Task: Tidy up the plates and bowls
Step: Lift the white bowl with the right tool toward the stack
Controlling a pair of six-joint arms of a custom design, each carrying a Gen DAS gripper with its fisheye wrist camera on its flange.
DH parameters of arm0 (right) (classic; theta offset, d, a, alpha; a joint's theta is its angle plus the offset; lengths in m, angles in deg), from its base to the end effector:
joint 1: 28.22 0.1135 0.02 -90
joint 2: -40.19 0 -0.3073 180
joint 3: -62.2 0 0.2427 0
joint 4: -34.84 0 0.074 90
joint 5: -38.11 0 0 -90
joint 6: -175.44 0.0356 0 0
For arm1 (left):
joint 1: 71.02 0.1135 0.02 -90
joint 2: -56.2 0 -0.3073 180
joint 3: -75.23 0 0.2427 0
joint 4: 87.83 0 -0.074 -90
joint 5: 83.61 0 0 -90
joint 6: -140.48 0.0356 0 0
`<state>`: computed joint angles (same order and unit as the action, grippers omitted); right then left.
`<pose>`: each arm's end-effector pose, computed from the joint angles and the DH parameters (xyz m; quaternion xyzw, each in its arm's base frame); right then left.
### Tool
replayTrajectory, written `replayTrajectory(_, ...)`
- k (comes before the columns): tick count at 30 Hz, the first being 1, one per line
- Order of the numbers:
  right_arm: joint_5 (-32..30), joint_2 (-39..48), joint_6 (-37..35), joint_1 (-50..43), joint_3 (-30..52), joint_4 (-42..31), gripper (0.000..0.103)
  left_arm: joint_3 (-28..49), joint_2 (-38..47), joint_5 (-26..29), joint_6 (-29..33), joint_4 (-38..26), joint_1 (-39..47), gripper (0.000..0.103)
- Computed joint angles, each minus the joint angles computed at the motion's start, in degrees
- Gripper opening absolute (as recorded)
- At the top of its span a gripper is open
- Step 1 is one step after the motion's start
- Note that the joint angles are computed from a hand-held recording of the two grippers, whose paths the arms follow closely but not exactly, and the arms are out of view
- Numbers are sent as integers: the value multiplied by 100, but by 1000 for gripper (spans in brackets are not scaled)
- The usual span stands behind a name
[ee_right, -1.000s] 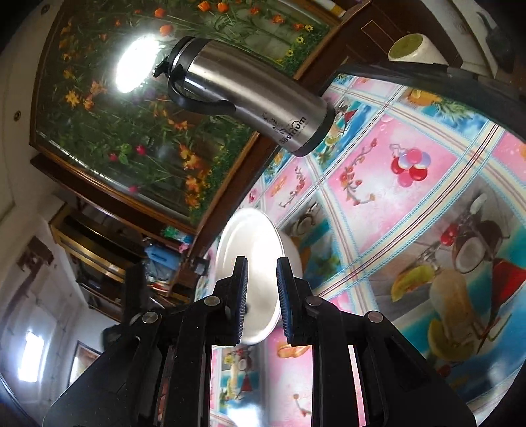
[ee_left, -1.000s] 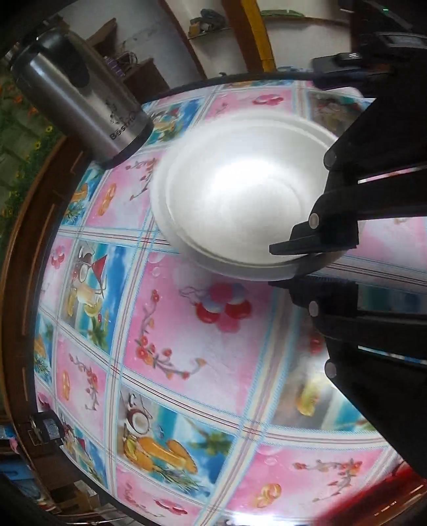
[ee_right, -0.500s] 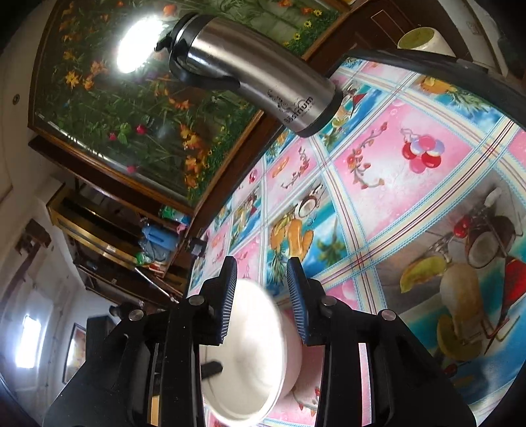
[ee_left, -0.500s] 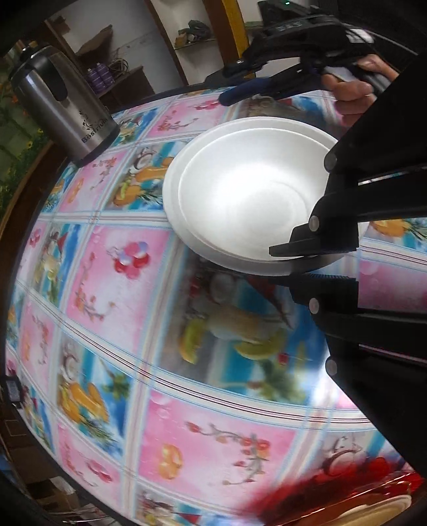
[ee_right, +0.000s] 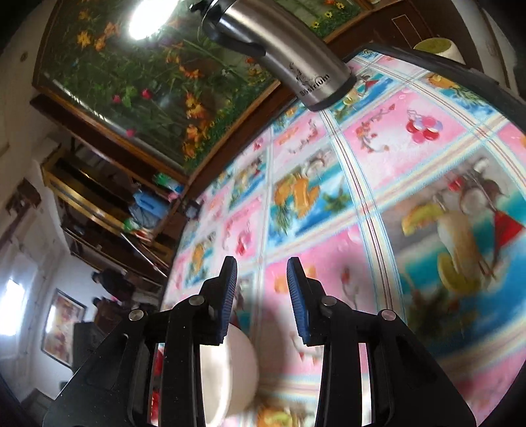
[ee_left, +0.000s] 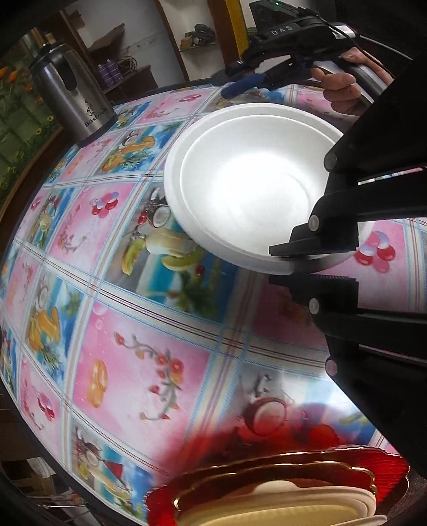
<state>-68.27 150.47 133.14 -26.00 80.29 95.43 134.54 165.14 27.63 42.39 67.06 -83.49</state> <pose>0.2088 0.0181 0.1026 0.2699 0.8237 0.3165 0.3853 0.2952 -0.0785 0.1159 0.0617 0.9725 -0.2030 0.0958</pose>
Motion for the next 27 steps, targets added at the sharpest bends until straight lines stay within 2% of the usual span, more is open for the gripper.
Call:
replayTrajectory(4, 275, -725, -55, 513, -58, -994, 31, -275, -197, -27, 162, 111, 94, 8)
replayTrajectory(9, 697, -1954, 39, 1192, -15, -2567, 31, -515, -383, -82, 303, 240, 88, 8)
replayTrajectory(14, 1030, -2798, 112, 1842, 321, -4056, 31, -681, -427, -20, 478, 292, 150, 8)
replayTrajectory(16, 1198, -2839, 181, 2069, 454, -4380, 31, -727, -443, 27, 544, 285, 216, 8)
replayTrajectory(20, 1248, -2589, 370, 2516, 621, -4377, 31, -765, -468, 108, 660, 228, 313, 8)
replayTrajectory(27, 2025, -2117, 687, 3365, 1317, -5264, 31, -819, -496, 240, 758, 219, 386, 8)
